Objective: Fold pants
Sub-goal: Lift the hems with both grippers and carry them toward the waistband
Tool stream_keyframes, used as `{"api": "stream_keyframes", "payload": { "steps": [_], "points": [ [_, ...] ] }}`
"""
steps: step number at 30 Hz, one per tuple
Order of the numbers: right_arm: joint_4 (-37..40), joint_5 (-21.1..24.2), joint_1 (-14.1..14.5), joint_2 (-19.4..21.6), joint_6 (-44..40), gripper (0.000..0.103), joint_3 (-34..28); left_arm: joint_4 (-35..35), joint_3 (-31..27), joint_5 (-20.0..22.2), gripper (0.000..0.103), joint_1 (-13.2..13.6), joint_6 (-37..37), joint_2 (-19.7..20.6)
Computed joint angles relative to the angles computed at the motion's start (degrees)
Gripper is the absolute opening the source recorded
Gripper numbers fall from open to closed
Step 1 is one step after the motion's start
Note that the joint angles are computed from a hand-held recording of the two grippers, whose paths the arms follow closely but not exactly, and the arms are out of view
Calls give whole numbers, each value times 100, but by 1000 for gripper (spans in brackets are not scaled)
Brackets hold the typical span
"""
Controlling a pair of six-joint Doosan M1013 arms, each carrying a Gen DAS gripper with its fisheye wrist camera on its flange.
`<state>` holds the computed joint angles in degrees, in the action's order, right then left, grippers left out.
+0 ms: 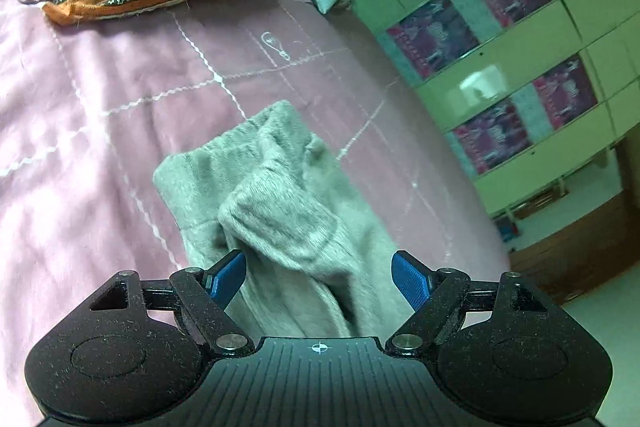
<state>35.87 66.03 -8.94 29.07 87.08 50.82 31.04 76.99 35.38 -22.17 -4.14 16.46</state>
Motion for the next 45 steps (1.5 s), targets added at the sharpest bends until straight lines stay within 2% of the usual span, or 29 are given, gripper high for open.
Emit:
{"api": "stream_keyframes", "payload": {
  "steps": [1, 3, 4, 5, 7, 8, 9, 11, 12, 13, 14, 15, 16, 17, 18, 21, 26, 27, 29, 30, 31, 32, 34, 35, 37, 41, 43, 44, 45],
  "points": [
    [-27, 64, -15, 103, 436, 46, -94, 3, -62, 56, 78, 15, 18, 56],
    [170, -11, -69, 230, 898, 43, -147, -109, -125, 86, 28, 38, 120, 92],
    [169, -58, -79, 285, 1084, 34, -193, -449, -247, 121, 28, 115, 492, 179],
    [75, 28, -78, 371, 1261, 0, -320, -776, -369, 162, 28, 183, 921, 235],
    [192, 249, -102, 590, 1277, 0, -688, -1539, -727, 187, 28, 369, 1897, 396],
    [258, 158, -96, 599, 1035, 0, -783, -1660, -779, -153, 28, 437, 2114, 417],
    [564, -140, -118, 501, 685, 0, -698, -1590, -722, -794, 28, 490, 2209, 381],
    [1684, -1136, -190, 69, -448, 0, -125, -827, -504, -2187, 28, 552, 2013, 238],
    [2266, -1501, -222, -157, -1198, 0, 213, -726, -408, -2530, 28, 572, 2019, 184],
    [2590, -1758, -237, -395, -1817, 0, 547, -924, -294, -2574, 28, 593, 2219, 127],
    [2615, -1908, -234, -558, -2136, 0, 821, -1388, -197, -2317, 28, 629, 2720, 104],
    [2340, -1757, -226, -644, -2155, 0, 1052, -2138, -142, -1760, 28, 682, 3334, 140],
    [1764, -1307, -204, -572, -1875, 0, 1096, -2710, -172, -1010, 28, 723, 3755, 213],
    [1103, -866, -163, -484, -1379, 0, 1075, -2985, -234, -474, 28, 746, 4101, 254],
    [741, -726, -118, -493, -1182, 0, 1155, -3065, -218, -237, 27, 738, 4189, 261],
    [783, -1056, -64, -751, -1358, 0, 1678, -2979, 52, -664, 27, 709, 3879, 148],
    [291, -753, 3, -544, -943, 0, 1187, -2984, -156, -509, 27, 730, 3954, 278],
    [188, -681, 19, -521, -884, 0, 1105, -3075, -156, -637, 27, 755, 3967, 275],
    [524, -703, -33, -458, -927, 0, 795, -3530, 151, -1395, 27, 857, 4295, 88],
    [813, -831, -67, -516, -1074, 0, 838, -3615, 228, -1697, 27, 866, 4414, 39],
    [1043, -935, -94, -595, -1236, 0, 896, -3667, 240, -1731, 27, 877, 4519, 25],
    [1192, -1004, -117, -667, -1383, 0, 974, -3572, 213, -1465, 27, 889, 4503, 25],
    [1346, -963, -141, -740, -1574, 0, 1127, -3430, -93, -326, 27, 908, 4708, 232],
    [1129, -802, -122, -720, -1594, 0, 1158, -3562, -159, -52, 26, 925, 4890, 287],
    [324, -320, -30, -592, -1090, 0, 1061, -3547, -103, -240, 27, 934, 4561, 262],
    [484, -590, -47, -669, -851, 1, 1296, -3323, -348, 41, 27, 905, 4659, 381],
    [406, -571, -17, -614, -807, 3, 1207, -3233, -323, 33, 27, 890, 4642, 362],
    [339, -525, 5, -567, -802, 0, 1123, -3054, -350, 28, 26, 855, 4586, 361],
    [259, -478, 29, -535, -790, 0, 1042, -2747, -315, -164, 26, 806, 4504, 322]
  ]
}}
